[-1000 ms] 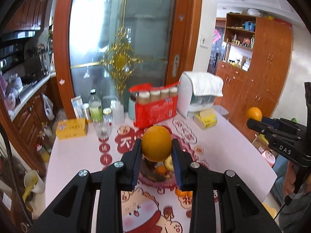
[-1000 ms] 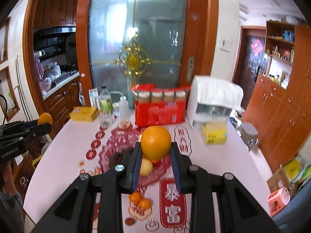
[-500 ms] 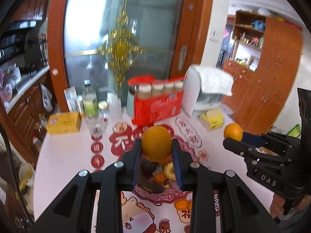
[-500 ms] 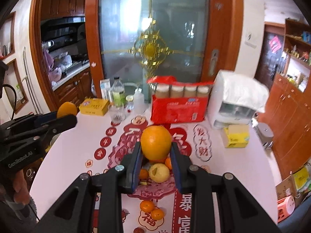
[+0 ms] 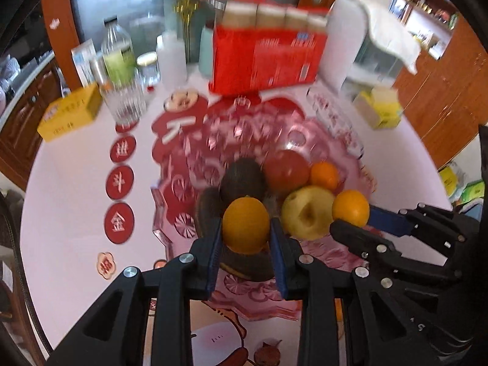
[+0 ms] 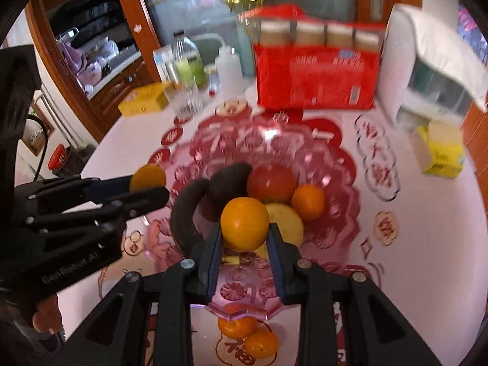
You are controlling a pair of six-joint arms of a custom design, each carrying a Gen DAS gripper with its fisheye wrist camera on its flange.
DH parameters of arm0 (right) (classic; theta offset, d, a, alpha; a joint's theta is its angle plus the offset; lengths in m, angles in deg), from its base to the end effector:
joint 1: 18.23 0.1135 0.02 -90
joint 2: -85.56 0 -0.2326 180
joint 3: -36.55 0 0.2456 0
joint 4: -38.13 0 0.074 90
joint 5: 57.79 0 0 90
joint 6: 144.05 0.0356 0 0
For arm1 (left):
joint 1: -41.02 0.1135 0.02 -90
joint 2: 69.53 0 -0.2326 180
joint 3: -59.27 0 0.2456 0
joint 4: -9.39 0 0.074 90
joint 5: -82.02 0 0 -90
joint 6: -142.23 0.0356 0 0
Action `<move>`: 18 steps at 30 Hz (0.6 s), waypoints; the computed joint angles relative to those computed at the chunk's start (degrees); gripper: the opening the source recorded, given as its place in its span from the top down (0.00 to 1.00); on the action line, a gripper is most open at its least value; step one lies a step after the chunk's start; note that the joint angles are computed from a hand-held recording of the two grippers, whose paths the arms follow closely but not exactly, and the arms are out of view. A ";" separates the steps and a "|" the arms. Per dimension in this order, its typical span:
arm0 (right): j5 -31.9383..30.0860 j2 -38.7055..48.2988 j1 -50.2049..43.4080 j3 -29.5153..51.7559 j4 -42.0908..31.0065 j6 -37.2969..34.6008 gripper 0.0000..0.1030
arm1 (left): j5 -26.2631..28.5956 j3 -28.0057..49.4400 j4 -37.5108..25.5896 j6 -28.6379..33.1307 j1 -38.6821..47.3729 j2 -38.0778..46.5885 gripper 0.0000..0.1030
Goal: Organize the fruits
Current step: 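Lower both oranges into the bowl and open both tools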
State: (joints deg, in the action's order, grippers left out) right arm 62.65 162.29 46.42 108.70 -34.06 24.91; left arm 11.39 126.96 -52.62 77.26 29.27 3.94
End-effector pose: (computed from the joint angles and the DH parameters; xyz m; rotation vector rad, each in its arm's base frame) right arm 0.1171 0.2050 0.2184 0.4001 2.5367 0.0647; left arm 0.2314 -0.0602 0.2122 0.9351 2.5269 -0.3954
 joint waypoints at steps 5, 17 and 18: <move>-4.85 -0.44 -4.84 -7.14 10.36 -5.49 0.71 | -2.86 -0.83 4.14 -1.02 -0.68 6.08 0.73; -7.26 -0.93 -7.73 -11.01 18.79 -9.99 0.68 | -2.12 -0.01 5.36 -1.22 1.83 7.13 0.45; -6.92 -1.04 -7.62 -10.93 18.69 -9.92 0.66 | -1.95 -0.02 5.26 -1.15 2.28 6.57 0.43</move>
State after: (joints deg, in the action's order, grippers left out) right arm 55.73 161.25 38.80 97.77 -15.36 14.98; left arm 9.44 126.94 -47.36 76.11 31.55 10.51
